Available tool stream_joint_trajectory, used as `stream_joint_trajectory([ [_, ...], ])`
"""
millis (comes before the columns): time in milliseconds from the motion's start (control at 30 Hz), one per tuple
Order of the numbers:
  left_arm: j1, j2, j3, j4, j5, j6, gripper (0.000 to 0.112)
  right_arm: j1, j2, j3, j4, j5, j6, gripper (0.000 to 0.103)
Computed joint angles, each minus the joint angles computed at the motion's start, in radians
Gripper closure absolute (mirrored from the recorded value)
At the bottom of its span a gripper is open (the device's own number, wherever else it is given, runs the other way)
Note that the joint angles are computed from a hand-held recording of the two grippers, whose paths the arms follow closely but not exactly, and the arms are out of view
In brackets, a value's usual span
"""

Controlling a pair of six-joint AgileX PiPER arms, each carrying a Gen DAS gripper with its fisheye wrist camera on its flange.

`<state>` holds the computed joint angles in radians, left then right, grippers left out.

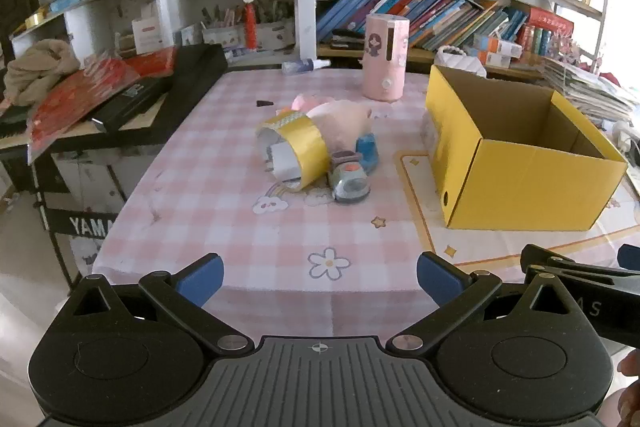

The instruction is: Organize objects

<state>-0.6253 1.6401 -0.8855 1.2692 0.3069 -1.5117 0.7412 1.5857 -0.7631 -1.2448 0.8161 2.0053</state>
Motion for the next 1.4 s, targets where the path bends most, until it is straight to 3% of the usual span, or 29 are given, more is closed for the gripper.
stream_joint_trajectory([
  [533,0.001,0.007,-0.014,-0.016,-0.009,0.025,0.009,-0.014,-0.038,0.017,0.023,0.0,-0.032,0.0],
  [1133,0.082,-0.039,0.047,0.135,-0.087,-0.11,0.009,0.016,-0.006,-0.044,0.057,0.02,-0.059,0.0],
  [1333,0.158,-0.07,0.08,0.321,-0.19,-0.287,0.009,0.029,-0.001,-0.067,0.03,0.02,-0.055,0.001],
  [1400,0.18,-0.076,0.083,0.273,-0.211,-0.239,0.009,0.032,-0.001,-0.072,0.005,0.008,-0.047,0.003],
])
